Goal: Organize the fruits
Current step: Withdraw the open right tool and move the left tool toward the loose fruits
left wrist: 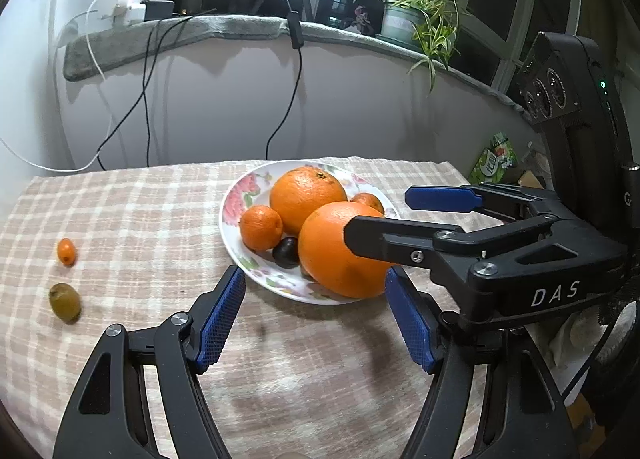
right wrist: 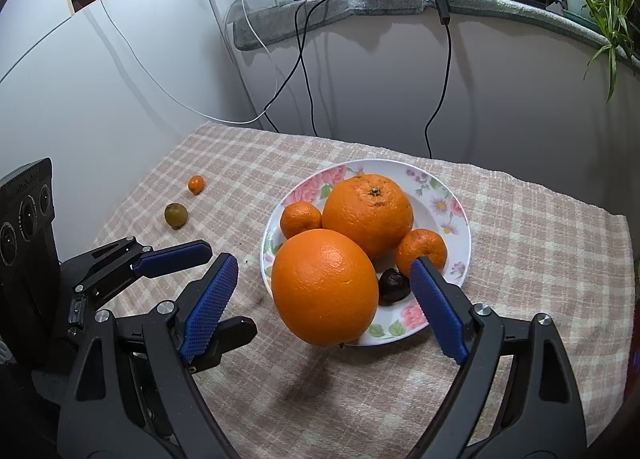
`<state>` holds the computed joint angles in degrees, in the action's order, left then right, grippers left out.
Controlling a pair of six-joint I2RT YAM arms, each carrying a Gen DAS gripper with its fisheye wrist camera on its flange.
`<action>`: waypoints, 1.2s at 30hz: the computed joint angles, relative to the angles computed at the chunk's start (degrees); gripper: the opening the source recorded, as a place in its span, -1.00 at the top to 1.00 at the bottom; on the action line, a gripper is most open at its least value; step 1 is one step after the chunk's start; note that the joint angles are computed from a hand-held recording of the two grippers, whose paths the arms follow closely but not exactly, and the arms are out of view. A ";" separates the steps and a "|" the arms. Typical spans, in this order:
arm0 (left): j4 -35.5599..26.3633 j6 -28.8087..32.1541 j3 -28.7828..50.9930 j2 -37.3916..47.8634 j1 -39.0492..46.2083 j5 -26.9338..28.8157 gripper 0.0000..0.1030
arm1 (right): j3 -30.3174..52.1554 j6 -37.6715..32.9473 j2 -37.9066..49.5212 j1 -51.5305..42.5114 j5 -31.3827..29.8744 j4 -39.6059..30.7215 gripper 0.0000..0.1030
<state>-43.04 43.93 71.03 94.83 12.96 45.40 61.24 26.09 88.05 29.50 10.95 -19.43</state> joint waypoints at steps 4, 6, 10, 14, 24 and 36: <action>-0.13 0.13 0.82 0.57 0.88 0.16 -0.40 | 0.61 -0.15 -0.02 0.78 0.91 -0.07 -0.75; -0.14 0.28 1.24 0.93 1.46 0.29 -0.40 | 1.31 -0.17 0.23 1.35 1.44 -0.19 -0.75; -0.55 0.34 2.47 1.96 2.73 0.68 -0.40 | 2.87 -0.34 1.19 2.38 1.99 -0.28 -0.75; -0.75 0.82 3.45 2.89 4.12 1.28 -0.40 | 4.39 -0.41 2.34 3.38 2.25 -0.24 -0.75; -1.06 1.15 6.68 5.49 7.72 2.08 -0.40 | 9.90 -0.87 6.65 5.24 2.23 -0.53 -0.75; -1.27 0.53 11.90 10.87 11.58 1.94 -0.40 | 19.40 -1.32 14.99 7.72 4.78 -2.22 -0.75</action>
